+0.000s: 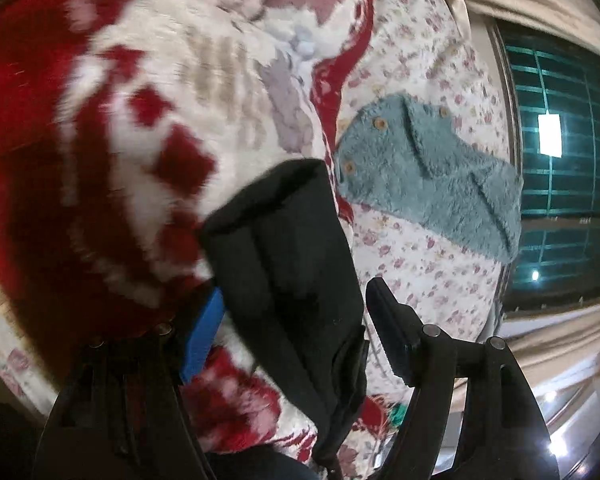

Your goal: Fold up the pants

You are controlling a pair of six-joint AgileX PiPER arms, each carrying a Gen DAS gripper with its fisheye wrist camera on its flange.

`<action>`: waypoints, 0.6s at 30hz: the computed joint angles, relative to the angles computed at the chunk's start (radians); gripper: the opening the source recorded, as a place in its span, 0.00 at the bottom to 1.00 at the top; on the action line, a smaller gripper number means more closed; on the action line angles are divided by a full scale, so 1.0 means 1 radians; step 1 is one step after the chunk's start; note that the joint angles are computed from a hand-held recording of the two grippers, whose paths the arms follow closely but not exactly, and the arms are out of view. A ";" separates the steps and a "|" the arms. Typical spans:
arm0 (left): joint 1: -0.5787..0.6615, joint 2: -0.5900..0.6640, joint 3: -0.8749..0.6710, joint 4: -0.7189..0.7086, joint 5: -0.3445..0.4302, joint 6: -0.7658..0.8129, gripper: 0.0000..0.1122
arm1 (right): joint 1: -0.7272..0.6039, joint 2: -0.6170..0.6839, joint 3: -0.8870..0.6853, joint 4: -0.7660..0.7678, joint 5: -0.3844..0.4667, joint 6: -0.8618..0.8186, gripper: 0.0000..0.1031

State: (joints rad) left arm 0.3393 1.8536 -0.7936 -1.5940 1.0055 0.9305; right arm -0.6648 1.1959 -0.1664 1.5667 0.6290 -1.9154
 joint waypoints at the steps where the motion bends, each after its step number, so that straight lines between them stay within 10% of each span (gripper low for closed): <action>1: -0.011 -0.006 -0.005 0.002 -0.012 0.001 0.63 | -0.001 0.001 0.000 -0.001 0.001 -0.001 0.74; 18: -0.149 -0.109 -0.020 0.180 -0.302 -0.041 0.15 | 0.006 0.005 0.002 0.013 -0.006 -0.013 0.74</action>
State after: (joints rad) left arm 0.1903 1.7450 -0.8133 -1.4137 0.7036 0.8894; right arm -0.6583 1.2014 -0.1640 1.5794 0.6226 -1.9282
